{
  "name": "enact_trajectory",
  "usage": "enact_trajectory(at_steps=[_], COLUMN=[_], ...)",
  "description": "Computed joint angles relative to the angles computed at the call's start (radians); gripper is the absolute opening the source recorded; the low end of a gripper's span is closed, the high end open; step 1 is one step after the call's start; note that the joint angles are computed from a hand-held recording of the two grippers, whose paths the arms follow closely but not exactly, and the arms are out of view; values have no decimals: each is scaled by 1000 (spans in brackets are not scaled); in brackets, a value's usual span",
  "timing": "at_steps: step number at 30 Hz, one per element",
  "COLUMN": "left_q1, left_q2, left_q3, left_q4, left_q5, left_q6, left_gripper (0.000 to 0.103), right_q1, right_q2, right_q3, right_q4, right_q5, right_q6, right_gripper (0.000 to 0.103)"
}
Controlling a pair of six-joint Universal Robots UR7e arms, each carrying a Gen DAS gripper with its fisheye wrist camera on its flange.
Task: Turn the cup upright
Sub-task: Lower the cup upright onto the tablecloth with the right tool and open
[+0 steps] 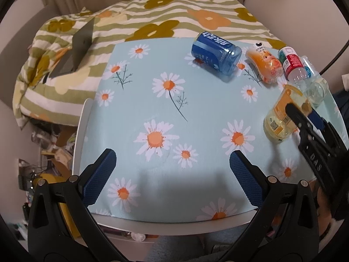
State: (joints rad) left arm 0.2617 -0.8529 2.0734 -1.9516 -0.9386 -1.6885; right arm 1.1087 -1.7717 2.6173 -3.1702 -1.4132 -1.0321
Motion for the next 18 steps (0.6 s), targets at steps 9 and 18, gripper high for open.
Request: enact_trajectory(at_steps=[9, 18], left_q1=[-17, -19], left_q2=[3, 8], left_q3=[10, 5], left_q4=[-11, -11], left_q5=[-18, -20], left_q6=[-33, -41], left_gripper=[103, 103], right_q1=[-36, -31], right_q2=[-76, -73], right_q3=[41, 31], right_q4=[49, 62], right_q5=[-11, -21], right_q6=[-139, -135], right_gripper=[53, 54])
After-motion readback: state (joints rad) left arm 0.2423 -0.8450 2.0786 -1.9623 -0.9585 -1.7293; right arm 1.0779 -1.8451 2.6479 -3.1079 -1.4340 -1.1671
